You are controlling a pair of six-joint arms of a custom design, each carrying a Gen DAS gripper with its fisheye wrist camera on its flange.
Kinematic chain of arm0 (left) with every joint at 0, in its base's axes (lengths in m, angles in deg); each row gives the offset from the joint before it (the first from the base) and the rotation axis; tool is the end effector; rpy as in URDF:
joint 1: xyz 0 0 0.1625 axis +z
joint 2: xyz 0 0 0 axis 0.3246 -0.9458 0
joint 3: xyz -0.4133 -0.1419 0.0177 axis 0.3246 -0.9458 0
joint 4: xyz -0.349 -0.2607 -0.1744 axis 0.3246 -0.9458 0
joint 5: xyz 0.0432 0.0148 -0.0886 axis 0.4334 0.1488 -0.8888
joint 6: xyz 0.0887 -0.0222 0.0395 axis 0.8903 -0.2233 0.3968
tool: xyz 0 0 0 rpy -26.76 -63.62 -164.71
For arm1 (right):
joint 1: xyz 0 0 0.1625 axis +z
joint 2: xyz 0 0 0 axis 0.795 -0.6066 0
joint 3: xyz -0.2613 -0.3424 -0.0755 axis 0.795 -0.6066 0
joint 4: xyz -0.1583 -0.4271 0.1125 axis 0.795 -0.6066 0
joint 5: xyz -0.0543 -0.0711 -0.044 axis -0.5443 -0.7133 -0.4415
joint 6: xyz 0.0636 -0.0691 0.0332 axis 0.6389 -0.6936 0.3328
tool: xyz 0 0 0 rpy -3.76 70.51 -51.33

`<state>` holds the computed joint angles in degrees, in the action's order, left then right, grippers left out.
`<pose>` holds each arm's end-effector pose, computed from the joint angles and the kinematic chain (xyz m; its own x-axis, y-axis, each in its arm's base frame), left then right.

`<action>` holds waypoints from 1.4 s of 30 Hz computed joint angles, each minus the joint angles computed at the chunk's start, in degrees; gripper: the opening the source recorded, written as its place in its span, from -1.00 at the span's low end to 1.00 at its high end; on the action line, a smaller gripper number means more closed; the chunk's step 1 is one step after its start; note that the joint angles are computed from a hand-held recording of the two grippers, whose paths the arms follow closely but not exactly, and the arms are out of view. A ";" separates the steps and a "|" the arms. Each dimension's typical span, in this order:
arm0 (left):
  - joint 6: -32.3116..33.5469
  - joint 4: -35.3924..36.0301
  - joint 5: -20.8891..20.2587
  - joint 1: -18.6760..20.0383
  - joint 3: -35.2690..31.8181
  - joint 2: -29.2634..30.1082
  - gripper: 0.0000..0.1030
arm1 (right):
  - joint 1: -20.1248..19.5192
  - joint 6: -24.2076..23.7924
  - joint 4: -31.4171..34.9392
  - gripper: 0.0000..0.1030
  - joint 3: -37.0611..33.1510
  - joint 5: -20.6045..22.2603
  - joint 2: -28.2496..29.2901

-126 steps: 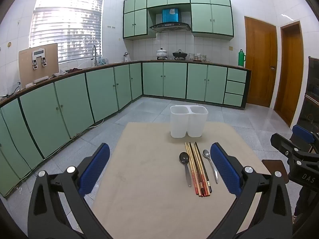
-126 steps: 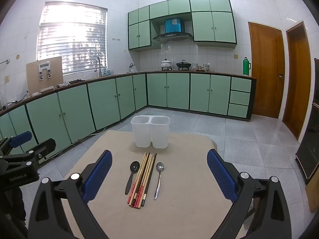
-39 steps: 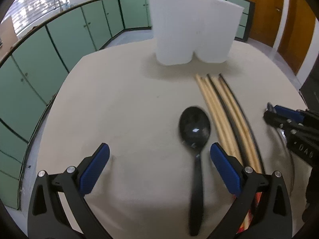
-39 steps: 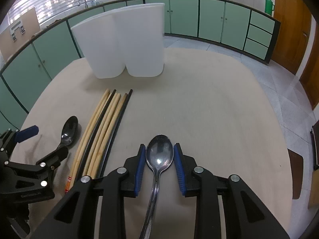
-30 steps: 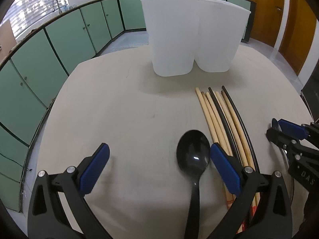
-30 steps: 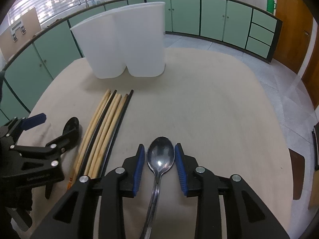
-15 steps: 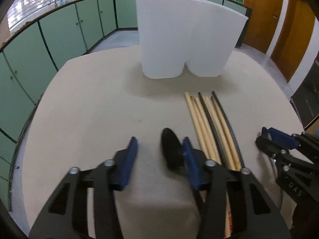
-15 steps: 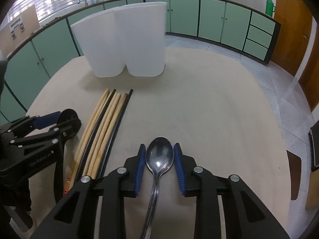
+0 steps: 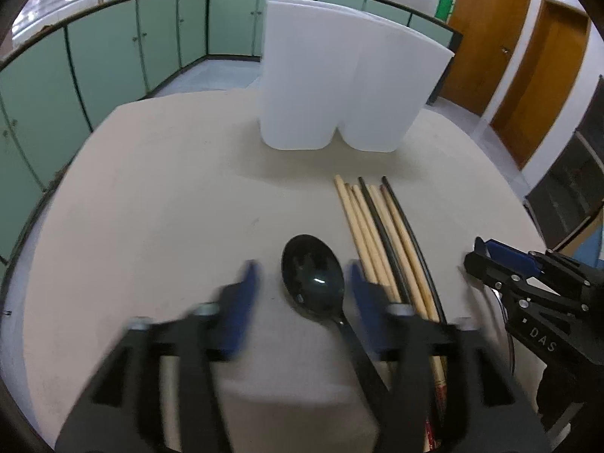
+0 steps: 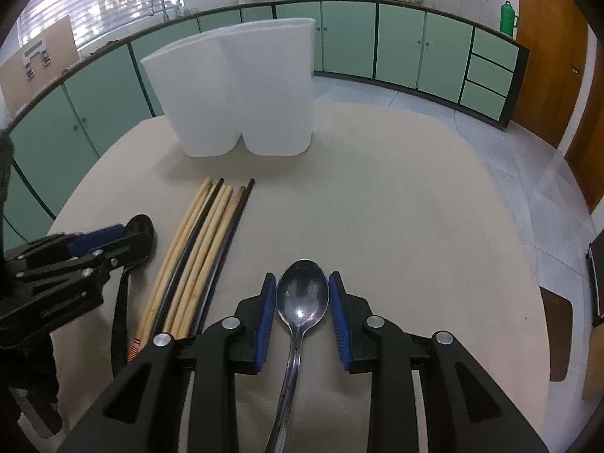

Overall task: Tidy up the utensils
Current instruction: 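Lift both spoons and carry them over the white utensil holder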

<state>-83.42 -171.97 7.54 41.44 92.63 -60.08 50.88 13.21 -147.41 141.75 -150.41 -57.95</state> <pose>-0.1182 -0.6005 0.1444 -0.7625 0.2574 -0.5936 0.5220 0.7868 -0.3293 0.2043 -0.5452 0.0654 -0.7639 -0.0347 0.6444 -0.4129 0.7936 -0.4468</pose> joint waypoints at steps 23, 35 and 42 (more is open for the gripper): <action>-5.44 4.04 1.61 -0.72 -4.04 2.62 -0.38 | -0.59 -1.72 -3.01 -0.45 0.75 1.41 0.34; 12.53 -21.41 -4.08 -2.81 2.53 0.99 -0.39 | 1.79 -8.01 -17.76 -0.46 1.83 6.04 -0.53; 19.22 -30.45 -7.09 -4.21 0.76 1.01 -0.39 | 3.20 -10.15 -20.40 -0.46 -0.87 10.82 -2.76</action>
<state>-64.20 -202.42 0.45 37.22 93.39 -59.07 54.08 3.05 -167.81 140.89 -139.60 -60.71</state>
